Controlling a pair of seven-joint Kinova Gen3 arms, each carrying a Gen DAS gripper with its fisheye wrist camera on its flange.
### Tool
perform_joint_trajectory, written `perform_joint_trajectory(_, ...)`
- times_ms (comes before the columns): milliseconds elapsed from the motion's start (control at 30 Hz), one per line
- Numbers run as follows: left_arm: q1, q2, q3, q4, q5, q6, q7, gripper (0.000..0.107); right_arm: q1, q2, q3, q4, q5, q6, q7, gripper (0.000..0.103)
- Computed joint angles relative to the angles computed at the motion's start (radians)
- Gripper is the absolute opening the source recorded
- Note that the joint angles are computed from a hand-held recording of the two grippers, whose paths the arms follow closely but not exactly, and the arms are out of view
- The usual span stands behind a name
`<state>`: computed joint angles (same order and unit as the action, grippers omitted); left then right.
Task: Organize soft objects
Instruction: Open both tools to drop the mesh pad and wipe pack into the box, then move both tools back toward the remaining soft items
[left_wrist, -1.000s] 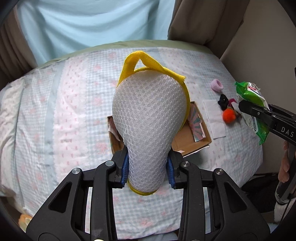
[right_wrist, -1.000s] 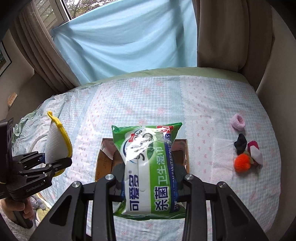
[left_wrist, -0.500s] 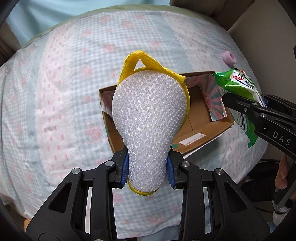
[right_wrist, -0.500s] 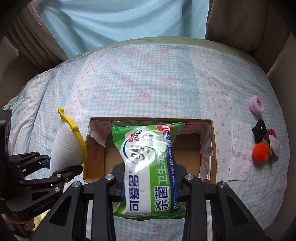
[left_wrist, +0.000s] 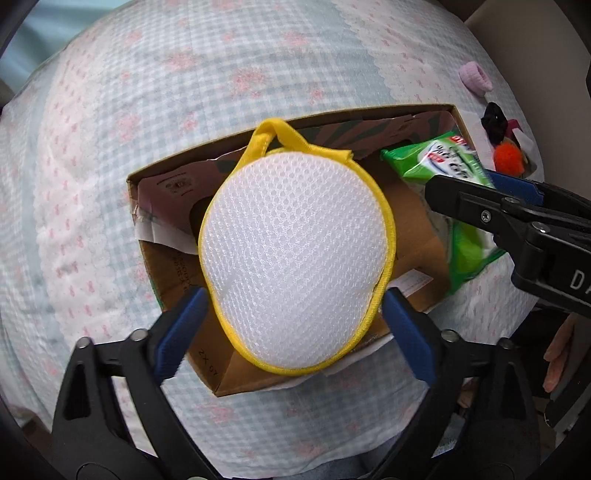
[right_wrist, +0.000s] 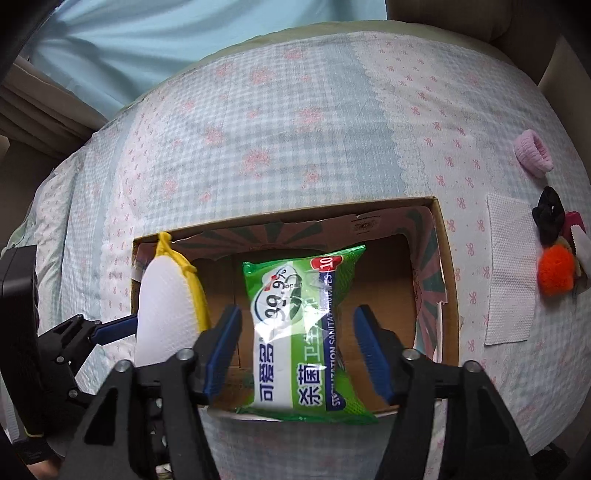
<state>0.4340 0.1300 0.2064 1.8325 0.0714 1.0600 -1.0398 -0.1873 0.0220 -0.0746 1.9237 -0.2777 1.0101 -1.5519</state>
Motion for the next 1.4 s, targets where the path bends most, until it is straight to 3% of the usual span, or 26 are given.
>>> perform_joint_trajectory(33, 0.012, -0.007, 0.002, -0.001, -0.024, -0.004, 0.024, 0.103, 0.007, 0.005, 0.006, 0.003, -0.021, -0.001, 0.004, 0.103)
perform_joint_trajectory(433, 0.013, -0.082, 0.012, 0.039, -0.024, 0.029, 0.074, 0.103, 0.016, -0.062, 0.011, 0.037, -0.013, 0.022, 0.023, 0.103)
perform_joint_trajectory(733, 0.032, -0.186, 0.062, 0.008, -0.074, 0.093, 0.177, 0.103, -0.006, -0.196, 0.007, 0.005, 0.013, 0.080, 0.006, 0.103)
perform_joint_trajectory(1133, 0.082, -0.306, 0.243, -0.174, -0.243, 0.316, 0.418, 0.103, 0.005, -0.451, 0.029, -0.108, 0.098, 0.263, -0.018, 0.103)
perform_joint_trajectory(1400, 0.161, -0.243, 0.372, -0.359, -0.375, 0.417, 0.620, 0.103, 0.055, -0.557, 0.191, -0.202, 0.155, 0.384, 0.099, 0.103)
